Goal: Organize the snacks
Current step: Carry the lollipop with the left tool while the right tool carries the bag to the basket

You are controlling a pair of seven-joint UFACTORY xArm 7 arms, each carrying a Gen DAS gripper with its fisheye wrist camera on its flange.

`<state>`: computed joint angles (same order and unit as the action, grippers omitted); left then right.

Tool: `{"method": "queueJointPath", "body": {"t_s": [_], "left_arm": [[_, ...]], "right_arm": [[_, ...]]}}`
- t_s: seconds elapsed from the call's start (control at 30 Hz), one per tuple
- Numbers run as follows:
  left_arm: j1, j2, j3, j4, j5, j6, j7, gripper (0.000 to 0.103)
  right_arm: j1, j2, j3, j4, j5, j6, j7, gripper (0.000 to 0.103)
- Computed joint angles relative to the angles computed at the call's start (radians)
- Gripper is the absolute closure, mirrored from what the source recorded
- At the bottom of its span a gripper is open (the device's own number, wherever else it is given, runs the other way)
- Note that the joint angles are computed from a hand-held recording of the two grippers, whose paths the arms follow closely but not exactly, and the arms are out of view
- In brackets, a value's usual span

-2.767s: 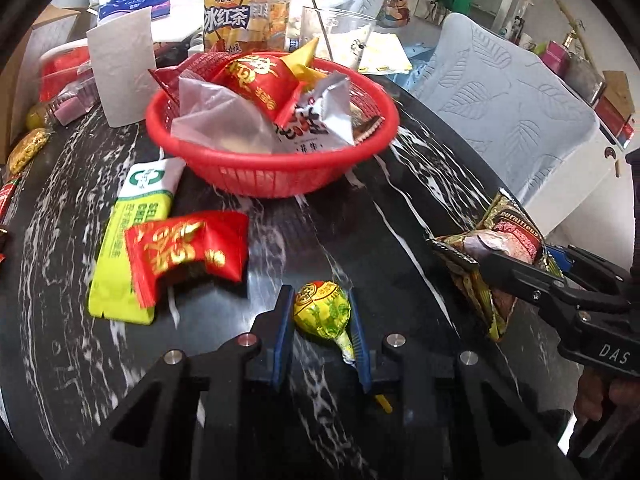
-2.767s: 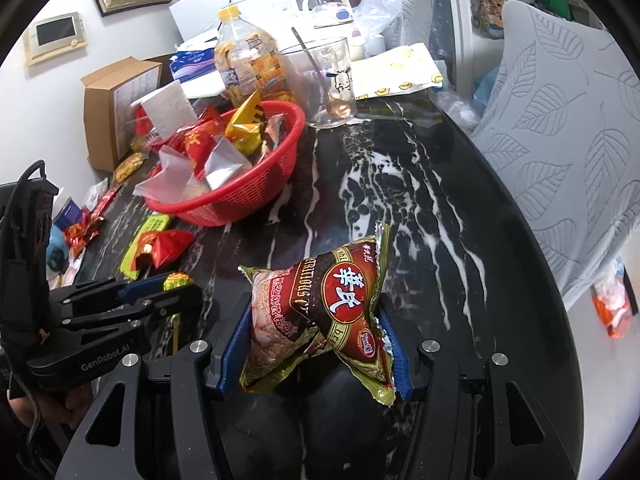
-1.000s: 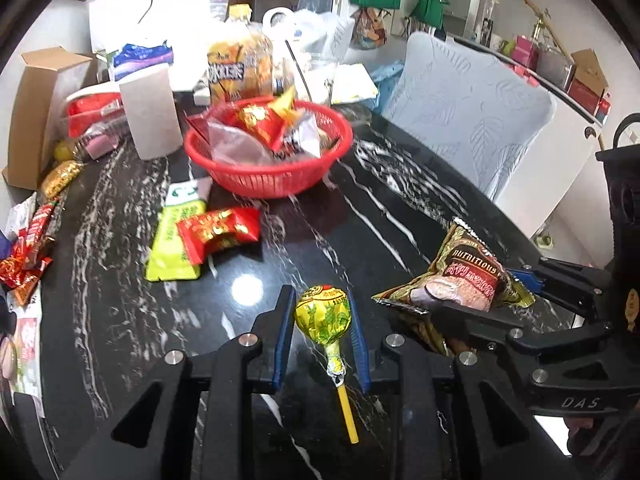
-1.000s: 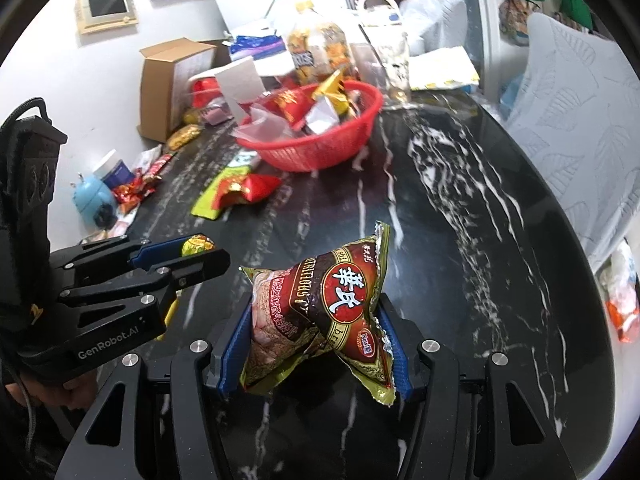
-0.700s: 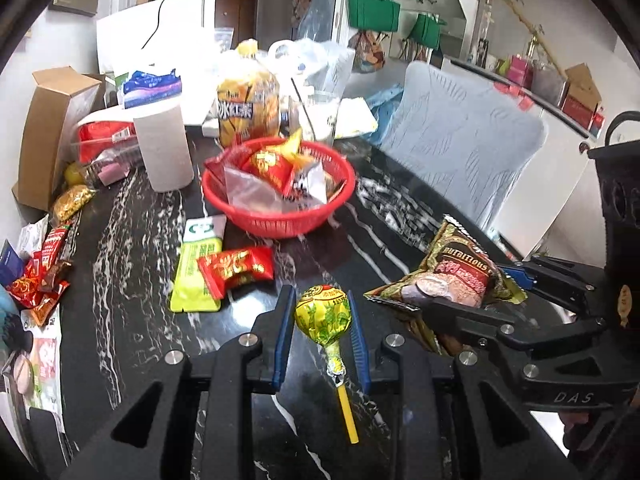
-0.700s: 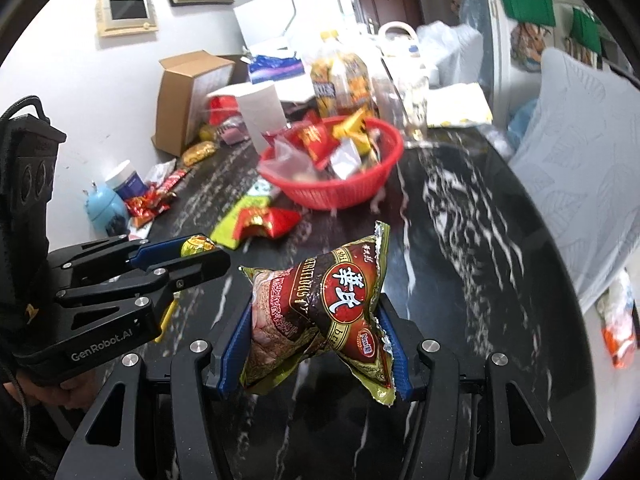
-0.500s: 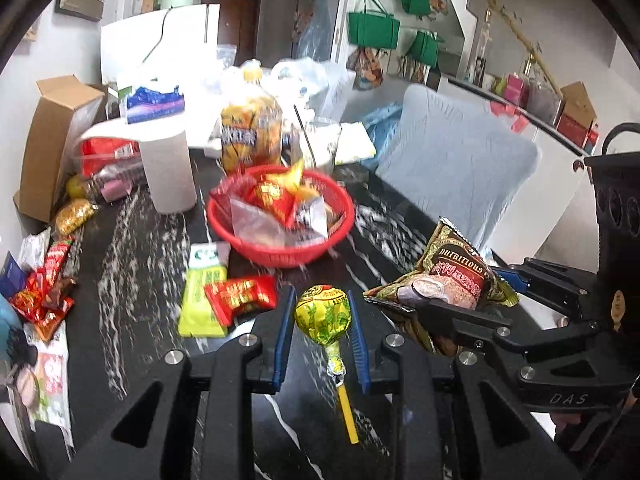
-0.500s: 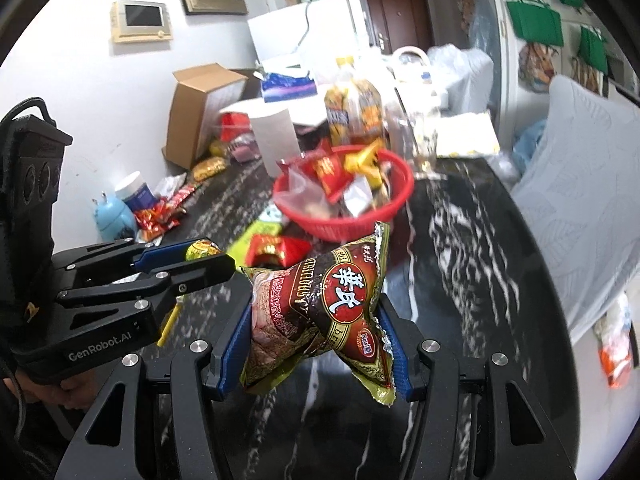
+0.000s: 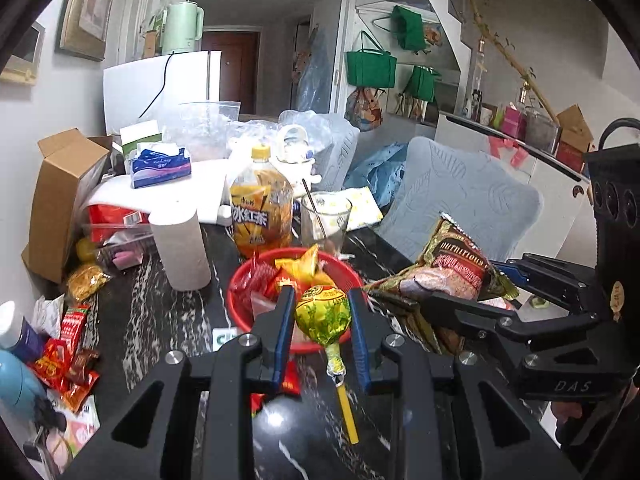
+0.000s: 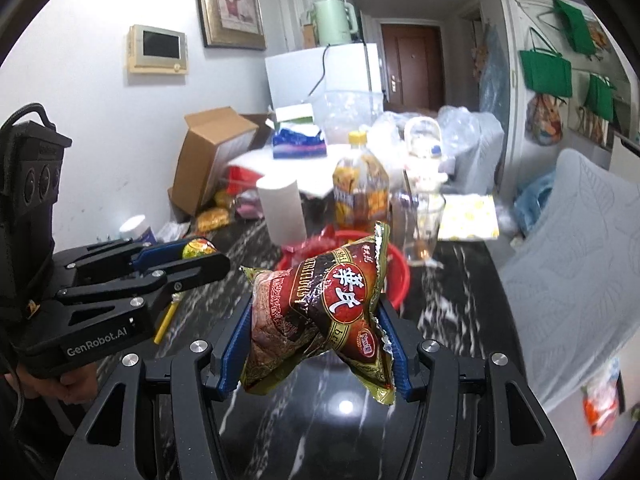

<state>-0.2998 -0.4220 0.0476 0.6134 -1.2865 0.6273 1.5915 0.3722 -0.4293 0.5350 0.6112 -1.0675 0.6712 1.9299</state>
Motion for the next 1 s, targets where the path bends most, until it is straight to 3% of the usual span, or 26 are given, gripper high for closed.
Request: {"method": "queueJointPath", "body": {"t_s": [0.23,0.47,0.77,1.0], "left_arm": [[-0.005,0.127,-0.04,0.103,-0.089,-0.069,0.028,0.077],[0.009,0.289,-0.104,0.199,-0.122,-0.155,0.025,0.077],[0.038,0.467,-0.169,0.314,-0.077,-0.217,-0.019,0.077],[0.053,0.551,-0.211,0.358,-0.033,-0.247,-0.059,0.078]], "right_arm": [[-0.051,0.012,-0.042,0.022,-0.075,-0.025,-0.014,0.046],[-0.099,0.102,-0.107,0.034,-0.189,-0.074,0.051,0.046],[-0.094,0.252,-0.249,0.07,-0.365,-0.145,0.159,0.046],[-0.074,0.345,-0.317,0.11,-0.454,-0.177,0.217,0.046]]}}
